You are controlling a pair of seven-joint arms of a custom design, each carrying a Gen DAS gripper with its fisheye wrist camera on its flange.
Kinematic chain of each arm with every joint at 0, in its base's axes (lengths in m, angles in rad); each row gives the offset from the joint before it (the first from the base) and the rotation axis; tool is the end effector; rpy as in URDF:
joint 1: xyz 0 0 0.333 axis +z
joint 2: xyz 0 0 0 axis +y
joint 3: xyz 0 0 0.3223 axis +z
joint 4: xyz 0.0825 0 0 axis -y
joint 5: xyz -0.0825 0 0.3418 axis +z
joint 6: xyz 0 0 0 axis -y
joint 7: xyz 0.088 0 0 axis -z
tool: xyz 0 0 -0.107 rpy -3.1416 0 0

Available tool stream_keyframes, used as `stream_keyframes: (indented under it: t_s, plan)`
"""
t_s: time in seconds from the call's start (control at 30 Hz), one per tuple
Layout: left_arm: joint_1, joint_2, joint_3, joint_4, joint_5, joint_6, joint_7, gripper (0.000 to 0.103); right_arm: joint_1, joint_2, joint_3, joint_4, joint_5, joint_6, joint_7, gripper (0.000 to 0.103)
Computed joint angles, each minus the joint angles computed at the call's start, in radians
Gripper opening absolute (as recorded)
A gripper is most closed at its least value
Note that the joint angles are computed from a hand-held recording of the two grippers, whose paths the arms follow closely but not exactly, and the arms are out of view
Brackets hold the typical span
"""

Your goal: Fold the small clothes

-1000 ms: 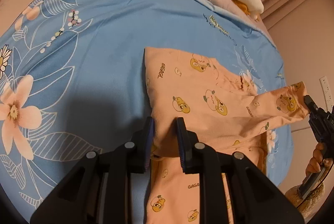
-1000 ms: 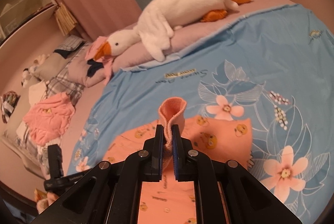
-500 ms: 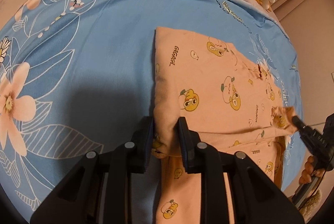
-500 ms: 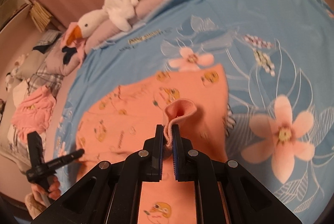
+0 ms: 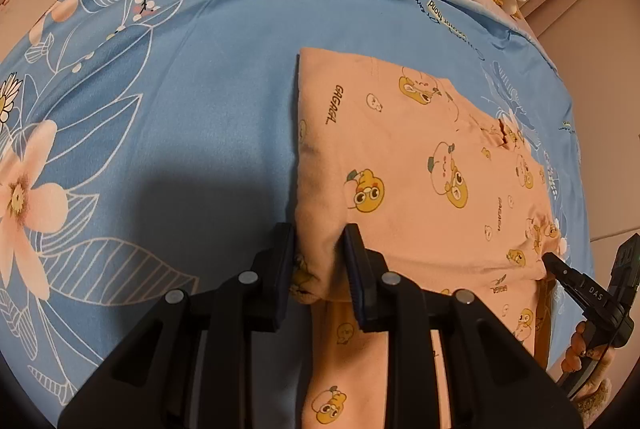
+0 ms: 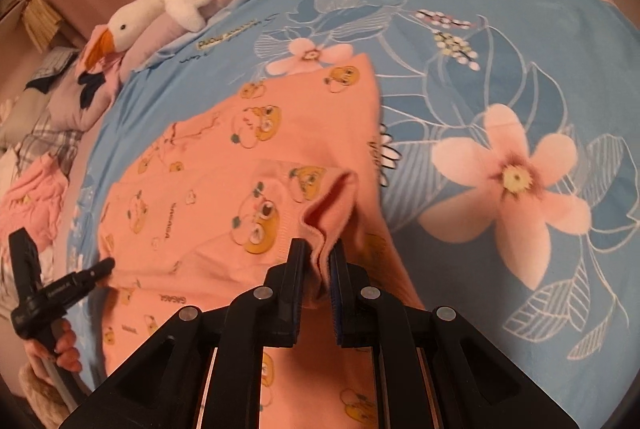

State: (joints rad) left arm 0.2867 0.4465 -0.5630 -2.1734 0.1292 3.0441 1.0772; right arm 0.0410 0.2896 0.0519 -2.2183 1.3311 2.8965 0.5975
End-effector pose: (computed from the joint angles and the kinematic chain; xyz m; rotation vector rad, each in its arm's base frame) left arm 0.5628 -0.1483 0.3101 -2.3164 1.9031 -0.8115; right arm 0.5285 -0.0094 0.2986 -1.6035 1.9485 -0.1289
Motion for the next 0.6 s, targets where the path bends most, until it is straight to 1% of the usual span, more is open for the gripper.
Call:
stream_keyframes:
  t_s: [0.07, 0.13, 0.17, 0.2, 0.23, 0.27, 0.3, 0.37, 0.43, 0.6]
  plan:
    - [-0.007, 0.001, 0.007, 0.000, 0.004, 0.005, -0.004, 0.026, -0.008, -0.006, -0.003, -0.004, 0.007, -0.013, 0.001, 0.012]
    - [-0.013, 0.002, 0.013, 0.000, 0.010, 0.007, -0.010, 0.026, -0.021, -0.019, -0.005, -0.008, 0.043, -0.030, -0.023, 0.013]
    - [-0.016, 0.002, 0.015, 0.001, 0.013, 0.007, -0.013, 0.026, -0.023, -0.025, -0.006, -0.010, 0.059, -0.035, -0.032, 0.016]
    - [-0.017, 0.002, 0.017, 0.001, 0.014, 0.007, -0.016, 0.026, -0.027, -0.033, -0.010, -0.012, 0.074, -0.044, -0.045, 0.026]
    - [-0.018, 0.003, 0.018, 0.001, 0.017, 0.008, -0.017, 0.026, -0.028, -0.038, -0.012, -0.012, 0.094, -0.045, -0.061, 0.032]
    - [-0.015, 0.003, 0.016, 0.000, 0.018, 0.009, -0.017, 0.026, -0.028, -0.044, -0.013, -0.011, 0.120, -0.045, -0.087, 0.044]
    - [-0.015, 0.003, 0.016, 0.000, 0.019, 0.010, -0.019, 0.026, -0.027, -0.049, -0.015, -0.008, 0.141, -0.042, -0.113, 0.046]
    - [-0.016, 0.004, 0.018, 0.000, 0.024, 0.014, -0.022, 0.026, -0.020, -0.044, -0.023, 0.002, 0.130, -0.050, -0.115, 0.046]
    - [-0.012, 0.005, 0.016, -0.003, 0.028, 0.019, -0.025, 0.026, -0.016, -0.022, -0.028, 0.022, 0.092, -0.069, -0.078, 0.046]
    - [0.005, 0.012, -0.001, -0.002, 0.035, 0.020, -0.028, 0.026, -0.006, 0.031, -0.015, 0.066, 0.027, -0.065, -0.027, 0.046]
